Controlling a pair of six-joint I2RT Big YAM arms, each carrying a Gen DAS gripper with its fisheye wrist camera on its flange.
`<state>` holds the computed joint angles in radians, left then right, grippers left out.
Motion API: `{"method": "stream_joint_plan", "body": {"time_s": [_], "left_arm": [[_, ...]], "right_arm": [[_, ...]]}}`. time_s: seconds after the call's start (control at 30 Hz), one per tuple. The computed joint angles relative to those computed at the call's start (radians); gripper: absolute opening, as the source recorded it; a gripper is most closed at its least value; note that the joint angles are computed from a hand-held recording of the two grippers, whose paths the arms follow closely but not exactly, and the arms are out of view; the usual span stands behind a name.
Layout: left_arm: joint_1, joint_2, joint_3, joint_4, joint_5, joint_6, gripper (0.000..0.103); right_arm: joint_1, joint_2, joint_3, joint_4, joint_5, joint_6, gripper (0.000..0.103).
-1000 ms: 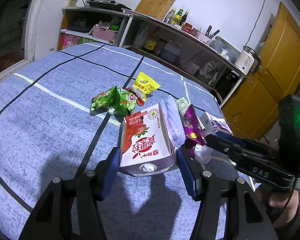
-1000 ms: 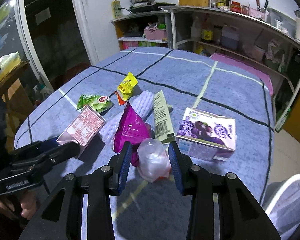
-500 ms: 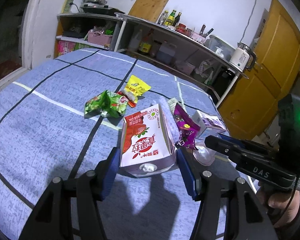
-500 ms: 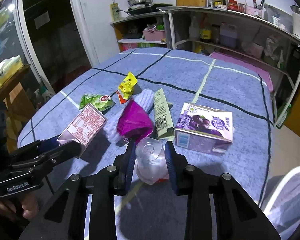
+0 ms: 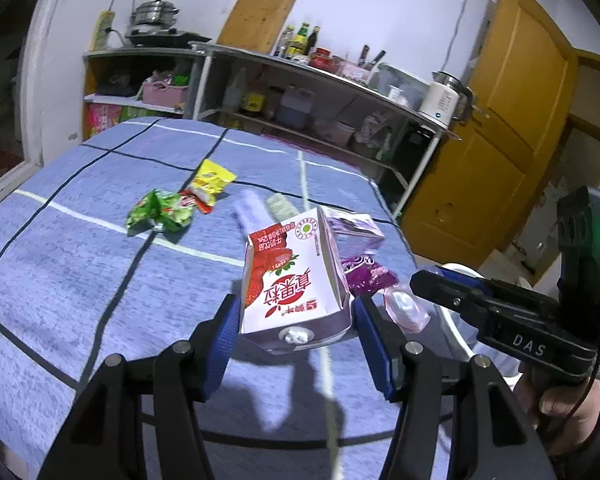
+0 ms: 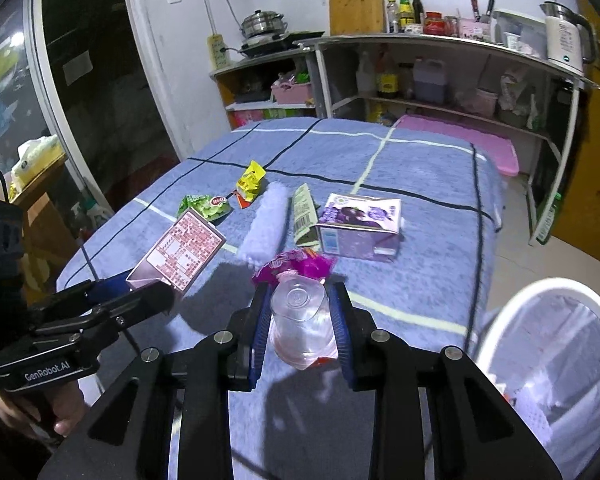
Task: Collect trash
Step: 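Carry the carton and cup over the bin and open both tools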
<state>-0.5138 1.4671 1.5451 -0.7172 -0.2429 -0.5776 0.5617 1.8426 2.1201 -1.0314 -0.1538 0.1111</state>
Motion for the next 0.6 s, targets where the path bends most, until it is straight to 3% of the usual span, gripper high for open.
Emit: {"method": "stream_joint_plan", "body": {"time_s": [0.6], "left_arm": [[-0.099, 0.035, 0.089, -0.032, -0.021, 0.044, 0.060]], "right_arm": [[-0.042, -0.220, -0.261, 0.116, 0.027, 0.036, 0.031]]}}
